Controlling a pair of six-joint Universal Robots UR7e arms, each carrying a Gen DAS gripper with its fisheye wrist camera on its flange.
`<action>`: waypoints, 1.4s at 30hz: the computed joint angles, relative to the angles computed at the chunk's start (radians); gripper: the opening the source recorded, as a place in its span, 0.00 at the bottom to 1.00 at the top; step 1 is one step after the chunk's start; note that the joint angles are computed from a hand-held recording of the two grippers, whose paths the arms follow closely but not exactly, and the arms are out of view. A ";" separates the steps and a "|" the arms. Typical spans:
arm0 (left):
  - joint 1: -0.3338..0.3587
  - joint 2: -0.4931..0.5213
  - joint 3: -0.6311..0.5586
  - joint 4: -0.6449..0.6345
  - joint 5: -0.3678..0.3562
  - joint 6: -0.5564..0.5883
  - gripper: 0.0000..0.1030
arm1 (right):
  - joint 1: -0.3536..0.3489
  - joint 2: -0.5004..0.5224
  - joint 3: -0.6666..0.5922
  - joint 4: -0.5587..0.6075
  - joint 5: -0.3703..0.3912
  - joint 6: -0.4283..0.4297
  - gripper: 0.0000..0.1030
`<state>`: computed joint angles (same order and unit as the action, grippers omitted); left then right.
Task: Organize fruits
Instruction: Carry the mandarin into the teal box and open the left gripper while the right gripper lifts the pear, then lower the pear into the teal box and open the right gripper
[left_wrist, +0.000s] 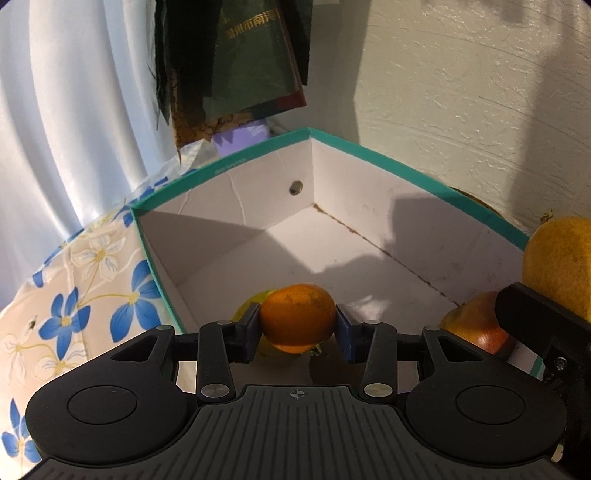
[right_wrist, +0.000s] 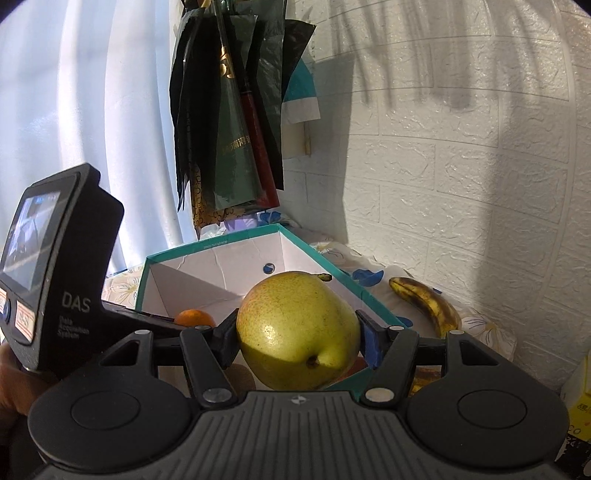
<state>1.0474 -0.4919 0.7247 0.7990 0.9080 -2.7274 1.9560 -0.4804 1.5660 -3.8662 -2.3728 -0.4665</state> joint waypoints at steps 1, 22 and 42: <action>0.001 0.001 0.000 -0.003 0.000 0.005 0.45 | -0.001 0.001 -0.002 -0.001 -0.001 -0.001 0.61; -0.011 -0.104 0.122 -0.112 -0.001 -0.001 0.80 | -0.002 0.011 -0.020 0.007 -0.029 0.010 0.61; -0.021 -0.550 0.557 -0.438 -0.268 -0.089 0.92 | -0.004 0.039 -0.050 0.187 0.002 0.052 0.61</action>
